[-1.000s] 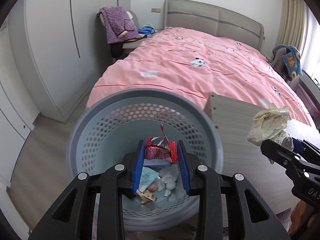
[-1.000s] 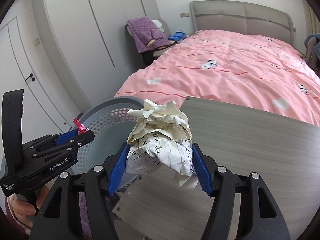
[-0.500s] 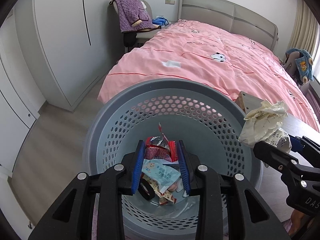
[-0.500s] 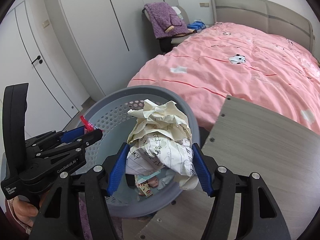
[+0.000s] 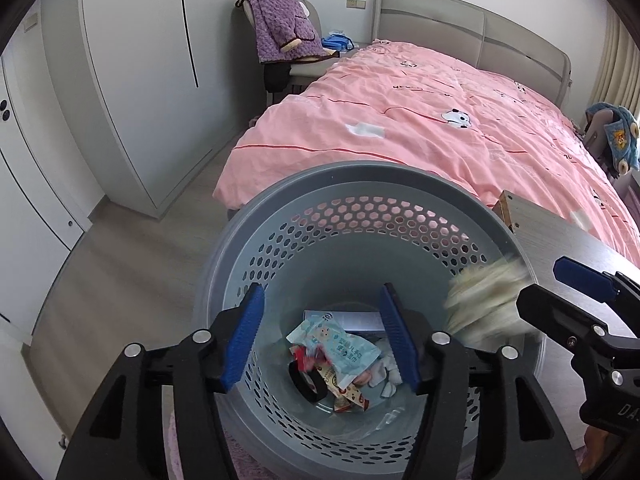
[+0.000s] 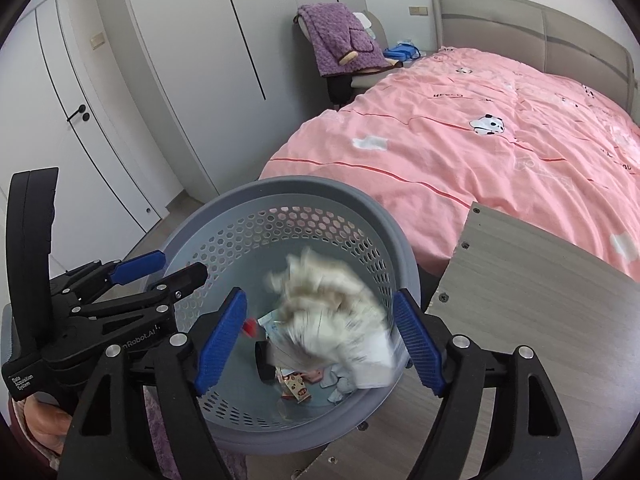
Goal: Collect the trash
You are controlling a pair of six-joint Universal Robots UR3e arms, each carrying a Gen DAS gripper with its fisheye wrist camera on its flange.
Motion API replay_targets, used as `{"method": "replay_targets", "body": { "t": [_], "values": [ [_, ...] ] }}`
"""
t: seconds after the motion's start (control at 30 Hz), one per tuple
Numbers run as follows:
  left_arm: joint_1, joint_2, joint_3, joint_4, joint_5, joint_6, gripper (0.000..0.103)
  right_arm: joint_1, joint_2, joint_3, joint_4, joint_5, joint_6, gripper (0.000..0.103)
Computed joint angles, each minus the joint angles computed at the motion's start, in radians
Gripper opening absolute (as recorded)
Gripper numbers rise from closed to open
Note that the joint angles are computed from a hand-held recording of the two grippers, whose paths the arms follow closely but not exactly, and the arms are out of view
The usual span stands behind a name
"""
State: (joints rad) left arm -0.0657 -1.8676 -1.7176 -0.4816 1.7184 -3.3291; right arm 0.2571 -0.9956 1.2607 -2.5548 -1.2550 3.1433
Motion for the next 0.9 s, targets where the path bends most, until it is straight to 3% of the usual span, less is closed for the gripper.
{"method": "replay_targets", "body": {
  "t": [0.9],
  "values": [
    [-0.009, 0.051, -0.042, -0.006, 0.013, -0.012, 0.073, -0.01, -0.055, 0.083, -0.041, -0.015, 0.018, 0.083]
  ]
}}
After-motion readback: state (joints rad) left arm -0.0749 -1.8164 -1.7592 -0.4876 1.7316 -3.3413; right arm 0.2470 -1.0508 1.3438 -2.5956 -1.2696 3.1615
